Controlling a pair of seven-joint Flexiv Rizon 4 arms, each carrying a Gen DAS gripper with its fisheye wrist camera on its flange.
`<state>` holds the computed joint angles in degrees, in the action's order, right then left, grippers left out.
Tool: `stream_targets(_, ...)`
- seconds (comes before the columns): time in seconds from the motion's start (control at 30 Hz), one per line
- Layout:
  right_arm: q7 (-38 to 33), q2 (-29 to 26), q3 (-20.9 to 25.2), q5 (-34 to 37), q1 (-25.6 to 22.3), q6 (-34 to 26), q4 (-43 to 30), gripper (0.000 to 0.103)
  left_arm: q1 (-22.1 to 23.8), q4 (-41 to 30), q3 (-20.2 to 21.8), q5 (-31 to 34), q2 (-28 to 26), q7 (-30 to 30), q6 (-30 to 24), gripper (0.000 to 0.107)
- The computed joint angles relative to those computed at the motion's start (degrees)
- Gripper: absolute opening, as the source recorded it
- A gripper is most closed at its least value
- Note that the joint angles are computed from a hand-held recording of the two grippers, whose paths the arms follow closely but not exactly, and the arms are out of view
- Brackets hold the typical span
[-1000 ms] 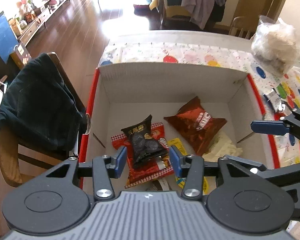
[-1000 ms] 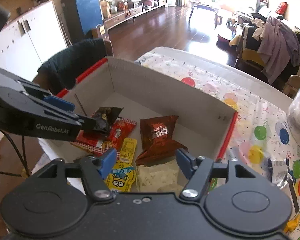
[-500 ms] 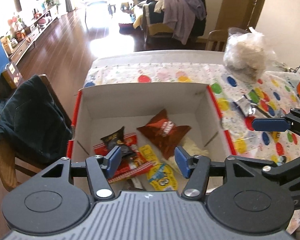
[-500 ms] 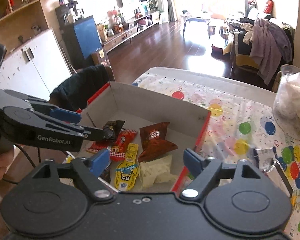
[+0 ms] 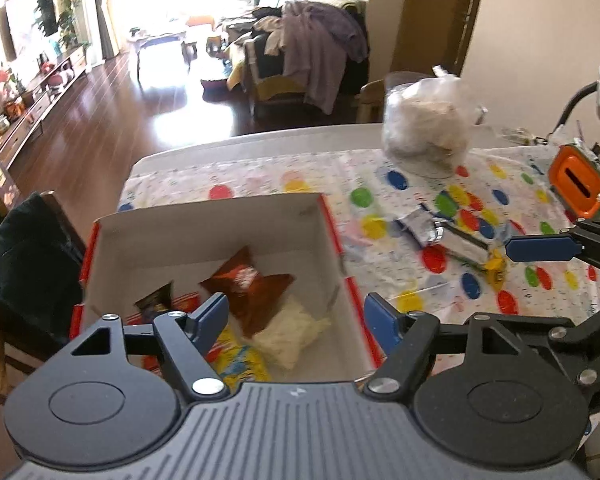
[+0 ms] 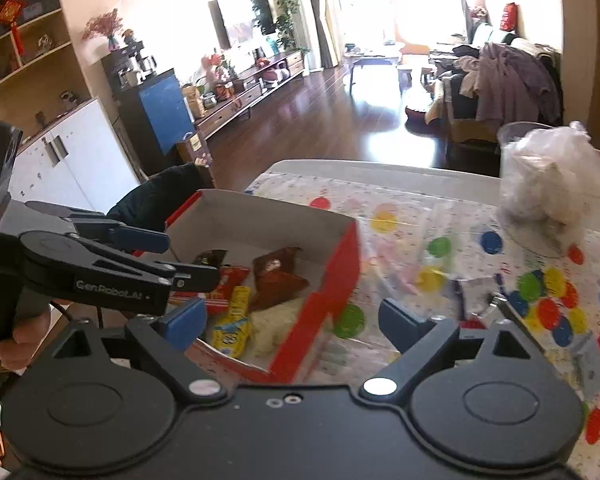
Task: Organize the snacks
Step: 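Move both tools back over the remaining snacks on the table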
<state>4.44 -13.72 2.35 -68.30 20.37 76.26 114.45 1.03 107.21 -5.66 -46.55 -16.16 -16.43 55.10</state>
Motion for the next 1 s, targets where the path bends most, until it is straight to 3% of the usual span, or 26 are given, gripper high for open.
stream_targets(0.13,3.73,3.86,0.03,-3.17,-2.05,0.31,4.79,0.102,-1.43,3.12,-1.17,-3.95,1.77,2.43,1.93,0.083)
stream_targets(0.27,6.58,7.3,1.28,-5.44,-5.3,0.47,9.46,0.103,-3.58,5.61,-1.6,-6.64,2.9,4.06,2.94,0.084)
stream_targets(0.6,1.64,17.34,5.06,1.78,-12.33,-2.3,22.47,0.103,-9.79,12.01,-2.8,-9.05,4.99,8.23,3.53,0.084)
stream_targets(0.77,4.2,17.98,4.69,-0.76,-16.21,0.94,26.57,0.103,-12.71,14.12,-2.89,-5.38,5.39,8.33,2.83,0.084)
stream_targets(1.0,6.97,15.94,2.08,-10.11,-21.06,7.18,29.2,0.103,-15.61,15.83,-4.53,-2.51,3.31,7.53,6.84,0.084)
